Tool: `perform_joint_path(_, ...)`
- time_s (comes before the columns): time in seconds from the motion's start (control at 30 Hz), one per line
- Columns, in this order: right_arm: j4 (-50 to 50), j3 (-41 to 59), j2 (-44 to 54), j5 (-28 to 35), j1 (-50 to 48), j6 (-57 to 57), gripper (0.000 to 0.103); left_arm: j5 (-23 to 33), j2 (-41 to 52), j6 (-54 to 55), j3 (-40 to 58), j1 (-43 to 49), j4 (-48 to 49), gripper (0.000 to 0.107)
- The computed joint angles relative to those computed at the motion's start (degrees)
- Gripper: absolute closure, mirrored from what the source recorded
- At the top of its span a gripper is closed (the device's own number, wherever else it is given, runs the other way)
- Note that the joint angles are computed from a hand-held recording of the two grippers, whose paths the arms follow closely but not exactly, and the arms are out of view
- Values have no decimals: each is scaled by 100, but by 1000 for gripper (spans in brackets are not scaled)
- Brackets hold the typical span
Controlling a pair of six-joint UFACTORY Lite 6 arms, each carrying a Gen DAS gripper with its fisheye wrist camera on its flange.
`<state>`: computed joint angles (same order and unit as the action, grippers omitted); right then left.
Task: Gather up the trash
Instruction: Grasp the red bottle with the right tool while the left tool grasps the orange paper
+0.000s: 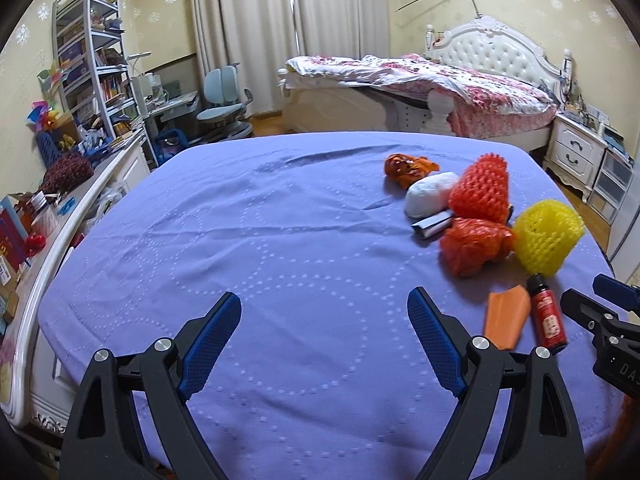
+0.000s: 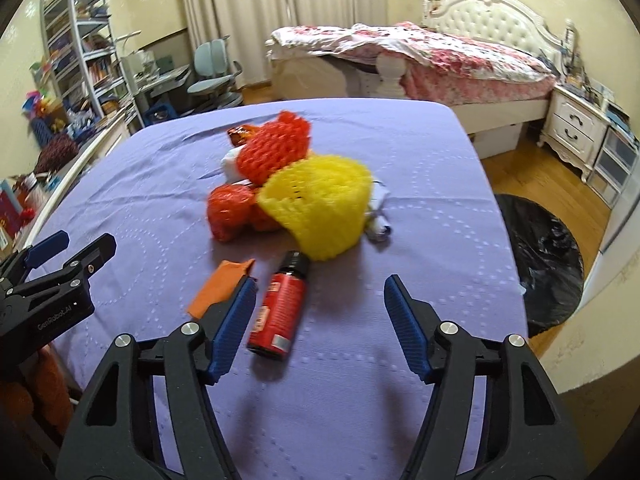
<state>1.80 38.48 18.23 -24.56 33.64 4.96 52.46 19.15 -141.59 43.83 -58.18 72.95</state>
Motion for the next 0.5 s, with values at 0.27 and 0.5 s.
perform_joint_path(0.27,-112,450,523,365,203,77,73,-216,-163,-436,-366,-7,207,22)
perform_joint_path(0.5,-353,166,354,308,130,182,80,-424,104,-553,-27,-131,448,22)
